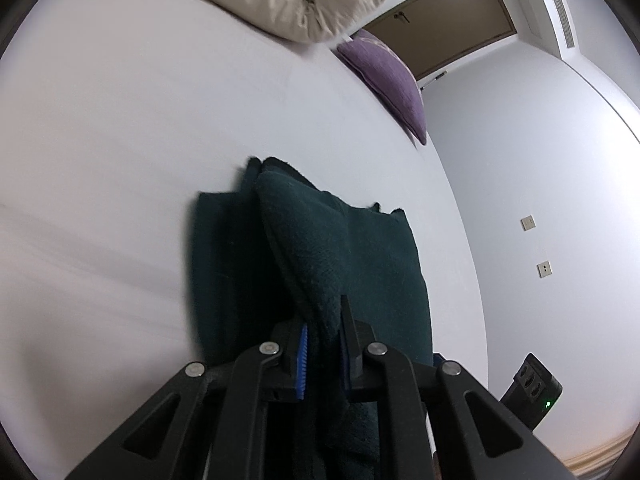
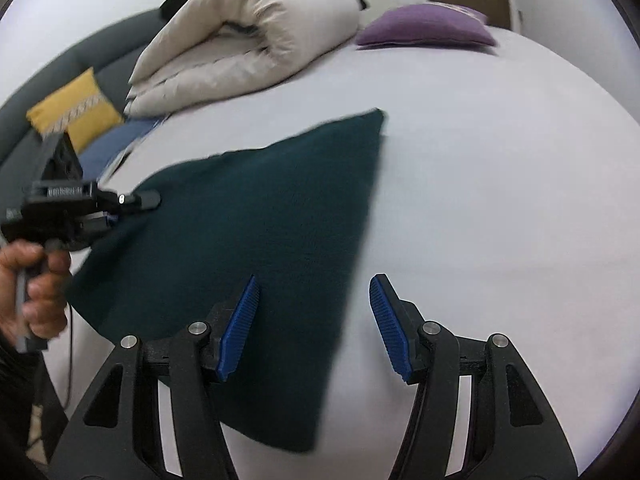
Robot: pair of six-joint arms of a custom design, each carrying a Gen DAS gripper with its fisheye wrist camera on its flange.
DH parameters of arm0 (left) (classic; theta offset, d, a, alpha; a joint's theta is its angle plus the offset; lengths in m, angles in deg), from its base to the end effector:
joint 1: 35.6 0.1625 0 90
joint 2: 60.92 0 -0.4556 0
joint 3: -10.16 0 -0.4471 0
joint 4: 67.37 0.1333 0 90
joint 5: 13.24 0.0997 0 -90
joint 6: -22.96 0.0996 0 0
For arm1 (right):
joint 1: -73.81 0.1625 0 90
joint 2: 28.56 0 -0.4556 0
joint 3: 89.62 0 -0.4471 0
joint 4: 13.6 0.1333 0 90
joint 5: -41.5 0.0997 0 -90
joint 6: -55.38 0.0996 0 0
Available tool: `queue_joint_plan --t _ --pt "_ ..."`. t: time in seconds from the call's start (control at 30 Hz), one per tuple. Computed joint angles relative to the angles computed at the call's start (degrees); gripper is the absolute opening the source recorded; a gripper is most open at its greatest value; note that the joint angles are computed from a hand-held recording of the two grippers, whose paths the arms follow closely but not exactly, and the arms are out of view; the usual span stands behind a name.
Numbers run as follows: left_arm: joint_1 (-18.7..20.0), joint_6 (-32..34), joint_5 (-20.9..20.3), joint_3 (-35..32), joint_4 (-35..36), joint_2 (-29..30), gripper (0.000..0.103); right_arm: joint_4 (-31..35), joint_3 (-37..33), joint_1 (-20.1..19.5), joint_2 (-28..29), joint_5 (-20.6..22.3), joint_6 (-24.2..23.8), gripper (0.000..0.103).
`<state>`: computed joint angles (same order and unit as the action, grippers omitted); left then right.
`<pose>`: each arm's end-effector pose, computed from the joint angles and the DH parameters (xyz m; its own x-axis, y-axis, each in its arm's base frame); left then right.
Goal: Fold small clothes
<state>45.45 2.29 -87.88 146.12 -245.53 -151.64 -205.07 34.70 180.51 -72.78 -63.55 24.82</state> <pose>0.0881 -0.4669 0.2982 -0.9577 -0.2817 0.0589 -0.2395 0.6669 -0.7056 0.2556 -0.4780 -0.0134 -0.6838 -0.6144 0.3935 -0.7145 0.6731 -0.1908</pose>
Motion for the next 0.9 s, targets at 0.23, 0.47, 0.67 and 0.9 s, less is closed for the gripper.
queue_joint_plan --t 0.23,0.47,0.67,0.9 --pt "4.36 0.66 -2.99 1.77 -4.02 0.59 0.013 -5.27 -0.38 5.52 5.94 -4.50 -2.33 0.059" --pt "7.14 -0.50 -5.47 2.78 -9.51 3.33 0.018 -8.17 -1.83 6.57 9.64 -7.30 -3.31 0.060" --pt "-7.70 1.60 19.24 10.00 -9.60 -5.79 0.023 -7.81 0.74 6.19 5.66 -3.24 1.87 0.059" --pt "-16.48 5.96 26.17 11.00 -8.43 -0.32 0.023 -1.47 1.69 3.05 3.01 6.72 5.71 0.053"
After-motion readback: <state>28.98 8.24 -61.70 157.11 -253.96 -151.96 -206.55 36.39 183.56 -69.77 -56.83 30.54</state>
